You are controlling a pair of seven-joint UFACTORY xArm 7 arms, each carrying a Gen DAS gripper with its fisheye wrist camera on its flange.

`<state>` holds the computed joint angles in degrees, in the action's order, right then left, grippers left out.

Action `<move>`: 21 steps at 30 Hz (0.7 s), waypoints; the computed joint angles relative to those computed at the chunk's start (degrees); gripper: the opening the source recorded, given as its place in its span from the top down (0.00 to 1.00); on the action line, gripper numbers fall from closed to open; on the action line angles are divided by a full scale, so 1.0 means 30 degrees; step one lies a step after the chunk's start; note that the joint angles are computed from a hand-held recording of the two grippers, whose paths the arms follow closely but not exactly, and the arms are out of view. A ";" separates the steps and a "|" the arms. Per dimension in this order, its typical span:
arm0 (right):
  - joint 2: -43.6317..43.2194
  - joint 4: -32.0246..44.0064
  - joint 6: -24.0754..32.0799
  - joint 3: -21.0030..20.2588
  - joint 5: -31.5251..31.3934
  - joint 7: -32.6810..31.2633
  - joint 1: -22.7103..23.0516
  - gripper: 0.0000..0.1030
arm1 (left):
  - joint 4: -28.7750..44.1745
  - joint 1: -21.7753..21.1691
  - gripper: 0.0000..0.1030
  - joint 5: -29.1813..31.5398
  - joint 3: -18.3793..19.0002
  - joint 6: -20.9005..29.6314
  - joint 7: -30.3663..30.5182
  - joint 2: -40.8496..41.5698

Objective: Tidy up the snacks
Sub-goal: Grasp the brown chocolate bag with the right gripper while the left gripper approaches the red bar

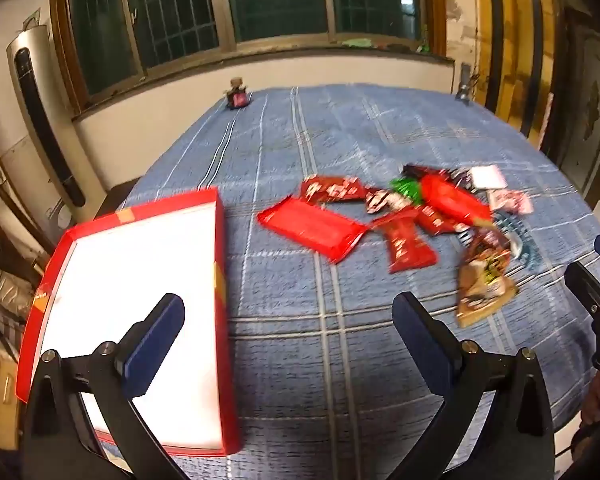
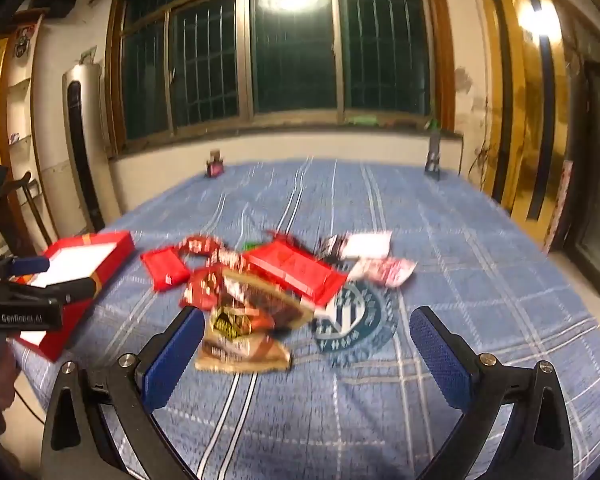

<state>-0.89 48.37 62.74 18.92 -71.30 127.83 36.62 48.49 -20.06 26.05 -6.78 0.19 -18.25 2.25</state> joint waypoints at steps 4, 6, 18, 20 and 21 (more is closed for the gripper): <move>0.0664 0.0386 -0.2165 -0.0661 0.0075 -0.0383 -0.0641 0.00 | 0.0260 -0.0084 0.00 0.1189 0.0330 0.0446 -0.0893 0.0187; 0.1187 0.0891 -0.3551 -0.1163 0.0447 -0.0951 -0.1116 0.00 | 0.0408 -0.0088 0.00 0.1652 0.0437 0.0481 -0.1187 0.0309; 0.4459 0.3140 -1.0096 -0.3668 0.3763 -0.3684 -0.2502 0.35 | 0.2636 0.0323 0.00 -0.4611 -0.0852 0.2865 0.3219 0.1629; 0.4378 0.3047 -0.9782 -0.3836 0.3758 -0.4024 -0.2161 0.44 | 0.4069 -0.0329 0.00 -0.4481 -0.0541 0.4289 0.2395 0.2387; 0.4146 0.2683 -1.0096 -0.4001 0.3295 -0.3581 -0.2072 0.47 | 0.4683 -0.0504 0.00 -0.4644 -0.0538 0.4838 0.2226 0.2739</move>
